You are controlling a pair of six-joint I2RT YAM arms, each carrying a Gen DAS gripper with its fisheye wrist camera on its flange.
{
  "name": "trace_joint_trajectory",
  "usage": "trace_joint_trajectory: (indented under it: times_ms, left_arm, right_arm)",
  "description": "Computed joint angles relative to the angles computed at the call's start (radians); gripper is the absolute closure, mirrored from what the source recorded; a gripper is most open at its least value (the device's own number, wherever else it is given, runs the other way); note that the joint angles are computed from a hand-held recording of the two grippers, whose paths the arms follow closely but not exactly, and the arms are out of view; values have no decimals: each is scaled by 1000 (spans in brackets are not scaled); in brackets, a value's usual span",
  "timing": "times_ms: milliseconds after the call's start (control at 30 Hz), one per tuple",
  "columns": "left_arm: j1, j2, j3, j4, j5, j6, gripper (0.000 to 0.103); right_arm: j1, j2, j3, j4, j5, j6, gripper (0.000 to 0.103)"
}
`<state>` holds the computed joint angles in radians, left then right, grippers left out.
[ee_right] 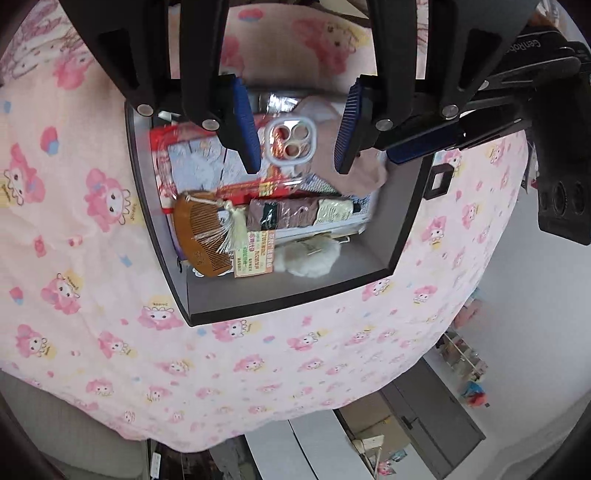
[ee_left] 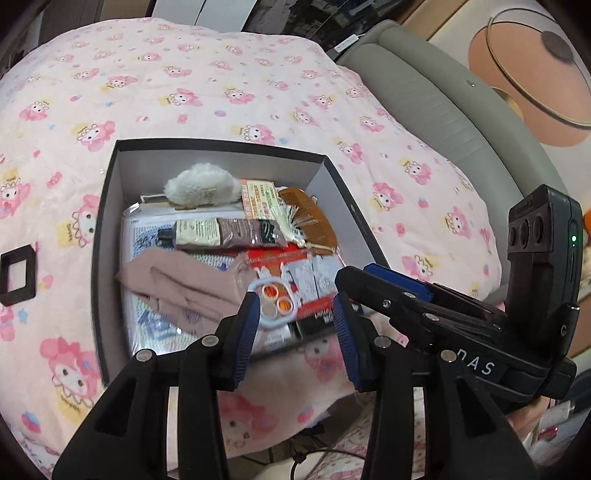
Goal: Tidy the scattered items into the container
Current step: 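Lift the left tool out of the box toward the black mirror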
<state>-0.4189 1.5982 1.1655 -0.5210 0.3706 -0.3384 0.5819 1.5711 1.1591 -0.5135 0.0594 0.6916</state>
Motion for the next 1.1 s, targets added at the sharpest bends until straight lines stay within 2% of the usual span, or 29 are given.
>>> trace_joint_trajectory:
  times_ms: [333,633,900,1100]
  left_arm:
    - [18,-164,-130,-34,-19,36,61]
    - [69,-241,-205,-52,0,67,61]
    - [176,-288,-257,-72,41,128,61]
    - [300,-314,-292,-103,78,194,61]
  right_arm:
    - [117,-35,-36,31,39,28,66]
    - [179,2,-12,38,51,29,66]
    - [233,105,98,7,75,25,66]
    - [273,232,243,-44,78,11,66]
